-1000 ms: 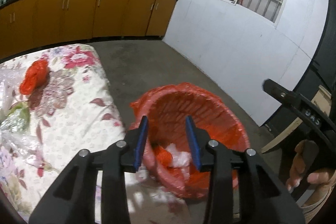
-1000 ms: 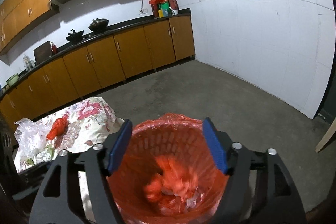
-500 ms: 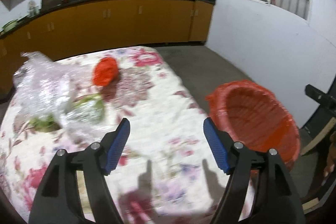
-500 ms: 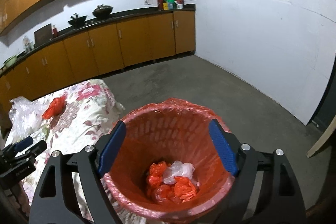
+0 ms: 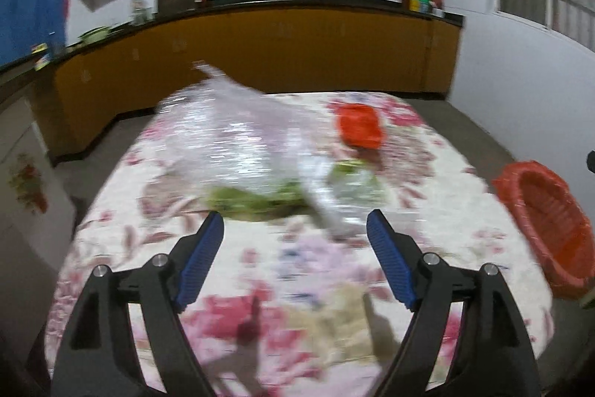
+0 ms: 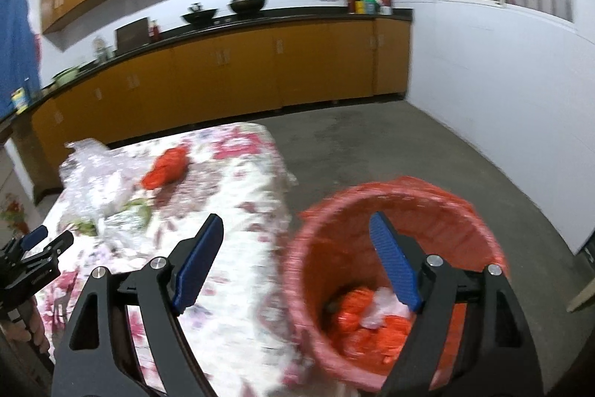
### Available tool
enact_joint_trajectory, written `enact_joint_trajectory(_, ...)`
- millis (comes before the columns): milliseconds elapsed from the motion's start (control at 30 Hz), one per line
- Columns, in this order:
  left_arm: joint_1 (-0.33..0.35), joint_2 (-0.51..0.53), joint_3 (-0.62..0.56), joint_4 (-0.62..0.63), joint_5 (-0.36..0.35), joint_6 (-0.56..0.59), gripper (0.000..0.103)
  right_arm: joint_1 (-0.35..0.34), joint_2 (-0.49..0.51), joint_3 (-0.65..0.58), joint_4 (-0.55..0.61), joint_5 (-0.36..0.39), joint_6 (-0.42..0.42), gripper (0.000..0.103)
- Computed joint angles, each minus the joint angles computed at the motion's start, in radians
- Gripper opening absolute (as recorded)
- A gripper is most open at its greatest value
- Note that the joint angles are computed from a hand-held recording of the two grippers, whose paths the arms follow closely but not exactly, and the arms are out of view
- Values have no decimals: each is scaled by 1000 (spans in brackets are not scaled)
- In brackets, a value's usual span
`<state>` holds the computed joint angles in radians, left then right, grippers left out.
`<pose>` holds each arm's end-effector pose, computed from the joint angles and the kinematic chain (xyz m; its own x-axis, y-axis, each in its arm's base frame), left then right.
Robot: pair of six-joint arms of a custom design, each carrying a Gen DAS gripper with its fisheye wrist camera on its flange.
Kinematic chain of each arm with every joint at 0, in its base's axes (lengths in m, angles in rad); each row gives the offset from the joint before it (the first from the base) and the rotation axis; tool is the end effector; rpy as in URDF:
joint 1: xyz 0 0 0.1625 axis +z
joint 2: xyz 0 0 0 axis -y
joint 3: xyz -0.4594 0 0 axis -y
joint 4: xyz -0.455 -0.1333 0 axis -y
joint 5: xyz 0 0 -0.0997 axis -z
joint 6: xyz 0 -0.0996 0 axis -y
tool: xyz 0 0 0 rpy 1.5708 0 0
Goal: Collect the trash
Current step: 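Open both tools over the basket and move them back to the table, then grasp the bubble wrap with the left tool while the right tool grasps a clear bag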
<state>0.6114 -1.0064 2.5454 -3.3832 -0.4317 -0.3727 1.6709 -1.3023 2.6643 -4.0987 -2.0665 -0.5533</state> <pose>-0.1724 -0.3941 0.0827 -0.6978 -0.0133 -0.7162 0.5737 0.5882 -0.5699 0.1191 -0.3257 0.2174 -0.7611 0.0893 0.6424 -0.5164 0.5159 -0.6835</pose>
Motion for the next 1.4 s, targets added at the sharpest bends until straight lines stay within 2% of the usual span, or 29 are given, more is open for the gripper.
enact_joint_trajectory(200, 48, -99, 54, 21, 76, -53, 78, 87, 135, -76, 51, 9, 21, 71)
enact_joint_trajectory(333, 79, -149, 79, 12, 115, -51, 78, 131, 229, -138, 102, 29, 36, 62)
enact_joint_trajectory(567, 125, -212, 108, -7, 144, -34, 78, 163, 370, -241, 200, 49, 55, 48)
enact_joint_trajectory(800, 178, -234, 111, -86, 147, 34, 78, 176, 471, -317, 273, 49, 61, 42)
enact_joint_trajectory(1100, 229, -195, 71, -233, 95, 190, 78, 180, 546, -376, 309, 14, 42, 42)
enact_joint_trajectory(1267, 249, -173, 30, -257, 32, 243, 78, 172, 544, -387, 355, -1, 52, 17)
enact_joint_trajectory(1400, 269, -146, -21, -261, -47, 282, 78, 171, 530, -366, 326, 1, 34, 12)
